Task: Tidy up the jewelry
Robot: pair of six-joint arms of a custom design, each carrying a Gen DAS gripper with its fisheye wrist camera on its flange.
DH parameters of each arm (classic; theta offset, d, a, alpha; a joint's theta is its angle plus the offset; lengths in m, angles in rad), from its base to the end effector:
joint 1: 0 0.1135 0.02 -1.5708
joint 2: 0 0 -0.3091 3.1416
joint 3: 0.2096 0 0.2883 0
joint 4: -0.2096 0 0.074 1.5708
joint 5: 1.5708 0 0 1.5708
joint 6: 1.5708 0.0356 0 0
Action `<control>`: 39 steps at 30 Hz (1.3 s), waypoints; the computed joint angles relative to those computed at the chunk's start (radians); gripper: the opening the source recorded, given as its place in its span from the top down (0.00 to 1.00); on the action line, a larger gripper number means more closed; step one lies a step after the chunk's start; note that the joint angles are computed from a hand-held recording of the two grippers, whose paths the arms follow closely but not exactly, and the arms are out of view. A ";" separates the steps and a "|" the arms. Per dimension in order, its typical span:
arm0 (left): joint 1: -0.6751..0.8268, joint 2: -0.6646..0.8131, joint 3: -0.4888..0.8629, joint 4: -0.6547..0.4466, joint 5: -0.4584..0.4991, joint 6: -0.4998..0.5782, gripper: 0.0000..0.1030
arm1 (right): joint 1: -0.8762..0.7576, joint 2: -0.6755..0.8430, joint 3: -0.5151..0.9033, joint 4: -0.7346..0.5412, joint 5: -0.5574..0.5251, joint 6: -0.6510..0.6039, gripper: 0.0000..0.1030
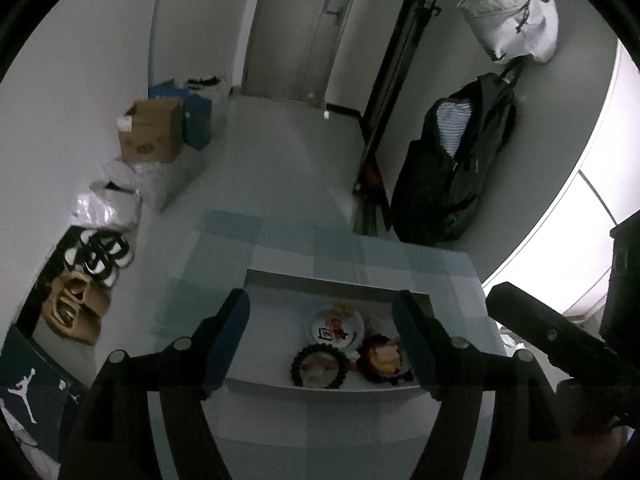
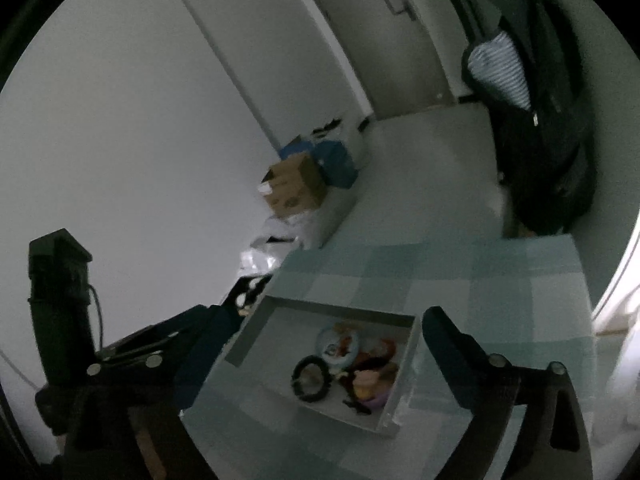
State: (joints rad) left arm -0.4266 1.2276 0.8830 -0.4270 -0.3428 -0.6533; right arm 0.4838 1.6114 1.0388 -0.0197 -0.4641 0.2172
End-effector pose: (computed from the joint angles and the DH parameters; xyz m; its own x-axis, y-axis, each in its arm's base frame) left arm 0.2587 -0.1044 0.2908 -0.6076 -0.3526 -0.7117 -0.2505 0.9354 -0.2496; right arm 0.3377 0.1954 0.2609 -0.6431 -0.1202 -0.7563 -0.6207 0.6603 0.4228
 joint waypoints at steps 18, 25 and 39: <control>-0.224 -0.094 -0.044 -0.131 -0.312 -0.121 0.19 | 0.048 -0.212 -0.218 0.081 0.151 -0.092 0.00; -0.254 -0.084 -0.038 -0.145 -0.348 -0.139 0.19 | 0.066 -0.231 -0.241 0.070 0.178 -0.121 0.00; -0.283 -0.059 -0.025 -0.137 -0.353 -0.126 0.19 | 0.050 -0.229 -0.239 0.072 0.167 -0.109 0.00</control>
State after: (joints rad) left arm -0.7097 1.1684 0.8581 -0.5638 -0.6955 -0.7793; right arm 0.5338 1.3823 0.8000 0.0519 -0.2970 0.1082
